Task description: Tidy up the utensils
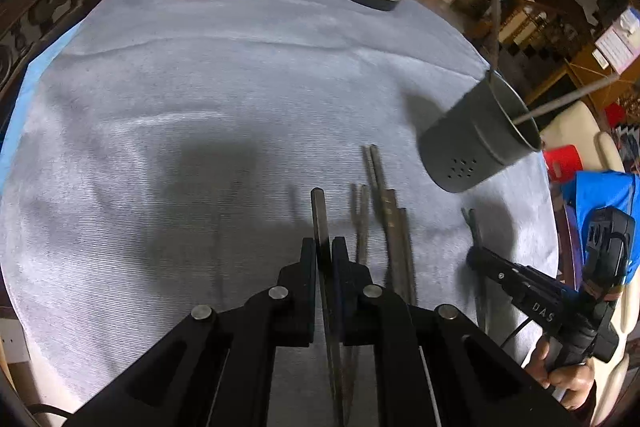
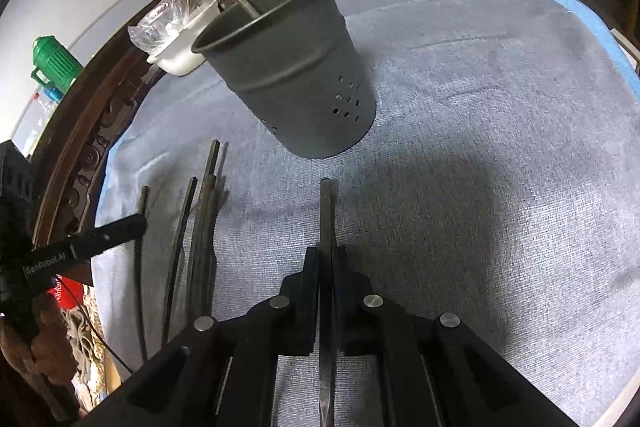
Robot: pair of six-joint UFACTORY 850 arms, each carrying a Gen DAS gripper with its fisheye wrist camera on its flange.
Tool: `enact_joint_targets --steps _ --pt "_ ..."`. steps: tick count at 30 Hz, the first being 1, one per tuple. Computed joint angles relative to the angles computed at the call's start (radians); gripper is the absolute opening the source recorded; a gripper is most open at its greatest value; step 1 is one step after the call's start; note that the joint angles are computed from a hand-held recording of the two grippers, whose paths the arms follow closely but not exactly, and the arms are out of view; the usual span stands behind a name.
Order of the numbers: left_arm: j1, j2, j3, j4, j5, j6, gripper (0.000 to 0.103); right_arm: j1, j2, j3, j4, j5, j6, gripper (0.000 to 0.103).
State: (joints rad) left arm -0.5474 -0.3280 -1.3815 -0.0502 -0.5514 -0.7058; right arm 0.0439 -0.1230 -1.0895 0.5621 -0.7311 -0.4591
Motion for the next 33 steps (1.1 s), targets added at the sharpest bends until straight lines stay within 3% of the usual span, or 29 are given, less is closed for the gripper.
enact_joint_targets --steps 12,20,25,27,33 --pt "0.031 0.005 0.032 -0.093 -0.039 0.038 0.010 0.071 -0.090 -0.131 -0.229 -0.087 0.165 0.010" --pt "0.023 -0.032 -0.010 -0.017 -0.074 0.019 0.011 0.100 -0.081 -0.114 -0.252 -0.038 0.142 0.008" --pt "0.010 -0.027 0.001 0.034 -0.055 -0.025 0.007 0.078 -0.044 -0.085 -0.096 -0.010 0.002 0.007" --pt "0.010 0.003 0.029 0.076 0.000 -0.070 0.007 0.074 -0.016 -0.071 -0.028 0.012 -0.077 0.007" --pt "-0.031 0.097 0.066 0.433 0.082 -0.406 0.006 0.061 0.067 -0.024 0.244 0.119 -0.383 0.006"
